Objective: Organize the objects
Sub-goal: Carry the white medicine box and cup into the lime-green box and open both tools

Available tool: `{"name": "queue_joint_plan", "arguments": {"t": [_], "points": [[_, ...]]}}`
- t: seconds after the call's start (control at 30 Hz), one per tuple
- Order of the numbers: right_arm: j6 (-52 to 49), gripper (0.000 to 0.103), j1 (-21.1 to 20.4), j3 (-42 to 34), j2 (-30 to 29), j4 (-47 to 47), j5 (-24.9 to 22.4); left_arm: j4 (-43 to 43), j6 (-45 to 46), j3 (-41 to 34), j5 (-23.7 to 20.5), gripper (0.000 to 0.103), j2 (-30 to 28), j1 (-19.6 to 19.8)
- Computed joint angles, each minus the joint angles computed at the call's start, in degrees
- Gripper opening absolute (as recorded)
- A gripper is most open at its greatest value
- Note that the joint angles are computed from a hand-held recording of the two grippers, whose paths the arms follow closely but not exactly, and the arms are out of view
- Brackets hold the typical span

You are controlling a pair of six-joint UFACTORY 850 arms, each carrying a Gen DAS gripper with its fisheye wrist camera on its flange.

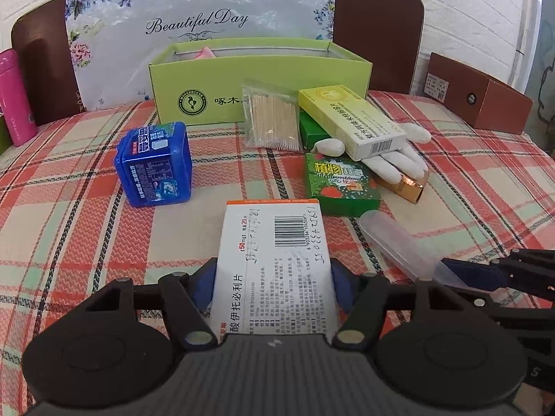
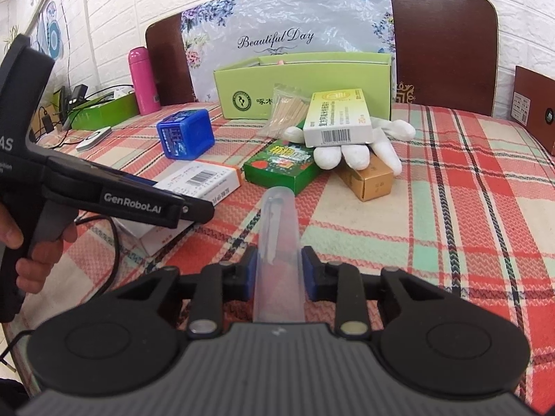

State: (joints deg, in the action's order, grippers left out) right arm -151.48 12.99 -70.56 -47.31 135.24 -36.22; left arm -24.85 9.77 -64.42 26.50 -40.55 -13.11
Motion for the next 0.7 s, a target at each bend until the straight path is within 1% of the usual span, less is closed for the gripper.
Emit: {"name": "queue_joint_plan", "arguments": {"t": [0.13,0.33,0.47,0.53,0.7], "points": [[3.1,0.026,-0.6,0.2,0.6,-2.7,-1.5,4.3,-3.7,1.6,1.6,0.069,1.9,0.3],[6.5,0.026,-1.6,-1.3,1.7,-5.4,-4.9,7.4,-4.7,2.1,3.7,0.069,4.4,0.9],[8.9,0.027,-2.3,-4.7,1.4,-7.0,-6.1,7.4,-4.1,1.2,5.4,0.069,5.2,1.3],[9.6,0.027,-2.5,-7.0,1.1,-7.4,-6.4,7.9,-4.4,0.0,5.4,0.069,5.3,1.6],[13.0,0.027,-2.6,-15.0,-1.6,-9.8,-4.5,7.4,-2.2,-3.8,5.6,0.069,4.5,2.1]]}}
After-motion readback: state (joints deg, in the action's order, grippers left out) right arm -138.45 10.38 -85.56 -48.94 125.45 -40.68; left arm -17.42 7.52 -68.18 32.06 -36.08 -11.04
